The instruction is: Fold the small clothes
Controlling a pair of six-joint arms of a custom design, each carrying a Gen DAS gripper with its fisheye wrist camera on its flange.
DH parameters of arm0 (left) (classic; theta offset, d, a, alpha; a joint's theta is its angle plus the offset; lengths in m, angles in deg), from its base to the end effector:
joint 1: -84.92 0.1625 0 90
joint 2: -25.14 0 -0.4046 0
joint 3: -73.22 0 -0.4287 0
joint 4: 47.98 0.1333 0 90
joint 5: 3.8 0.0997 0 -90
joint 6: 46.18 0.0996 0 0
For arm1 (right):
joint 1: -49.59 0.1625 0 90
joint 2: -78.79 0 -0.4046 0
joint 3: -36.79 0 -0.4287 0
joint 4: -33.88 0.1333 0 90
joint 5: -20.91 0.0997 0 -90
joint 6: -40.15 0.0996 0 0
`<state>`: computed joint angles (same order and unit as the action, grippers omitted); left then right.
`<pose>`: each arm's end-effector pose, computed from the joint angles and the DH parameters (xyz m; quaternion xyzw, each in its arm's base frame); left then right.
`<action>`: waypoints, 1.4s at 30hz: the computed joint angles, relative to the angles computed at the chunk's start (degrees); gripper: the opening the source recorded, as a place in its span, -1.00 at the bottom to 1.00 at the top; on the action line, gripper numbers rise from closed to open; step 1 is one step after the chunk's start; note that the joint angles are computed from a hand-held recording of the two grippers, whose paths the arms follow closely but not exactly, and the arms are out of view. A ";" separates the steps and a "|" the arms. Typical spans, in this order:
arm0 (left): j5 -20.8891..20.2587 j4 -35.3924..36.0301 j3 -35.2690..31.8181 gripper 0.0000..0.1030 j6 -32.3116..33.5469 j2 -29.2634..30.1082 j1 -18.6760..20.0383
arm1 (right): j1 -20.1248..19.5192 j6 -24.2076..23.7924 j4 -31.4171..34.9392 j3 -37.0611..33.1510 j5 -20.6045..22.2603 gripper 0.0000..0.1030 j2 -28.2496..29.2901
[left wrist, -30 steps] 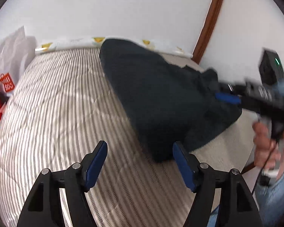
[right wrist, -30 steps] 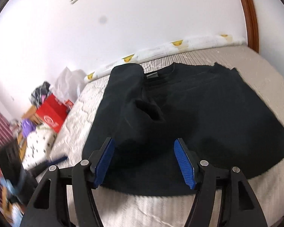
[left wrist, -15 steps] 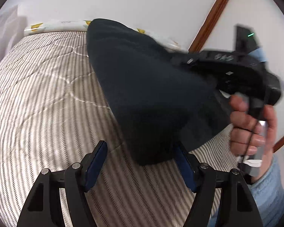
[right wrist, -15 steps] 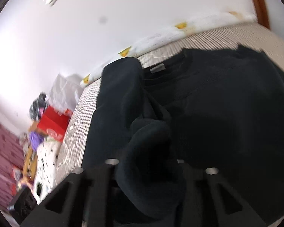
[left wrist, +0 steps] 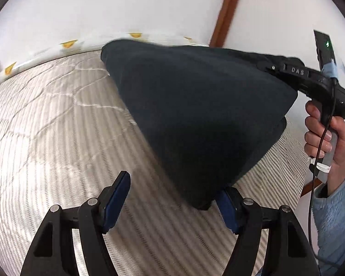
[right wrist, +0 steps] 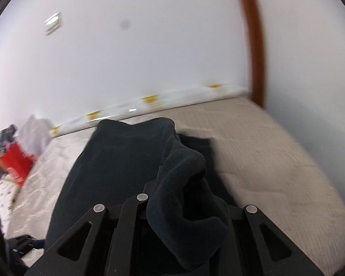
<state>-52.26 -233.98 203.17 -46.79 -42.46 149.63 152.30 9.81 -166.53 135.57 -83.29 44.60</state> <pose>-0.0237 -0.5168 0.1500 0.0910 0.8962 -0.3398 0.2702 0.2508 -0.6173 0.0068 0.2906 -0.8680 0.3643 0.1717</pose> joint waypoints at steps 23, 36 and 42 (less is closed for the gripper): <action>3.04 -7.91 -1.24 -0.48 -2.05 5.09 -1.50 | -9.09 6.70 10.07 5.30 2.37 -0.15 -3.97; 6.43 -8.70 3.45 -0.55 -3.06 -6.27 2.34 | -2.83 8.62 15.77 -2.91 3.52 -0.45 3.74; 7.65 -4.77 6.21 -0.55 -4.66 -12.92 4.36 | 0.96 7.42 18.15 -7.14 4.03 -0.45 9.01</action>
<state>-44.61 -238.75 209.38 -51.45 -55.38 153.99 153.25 17.23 -148.38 128.44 -79.26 53.61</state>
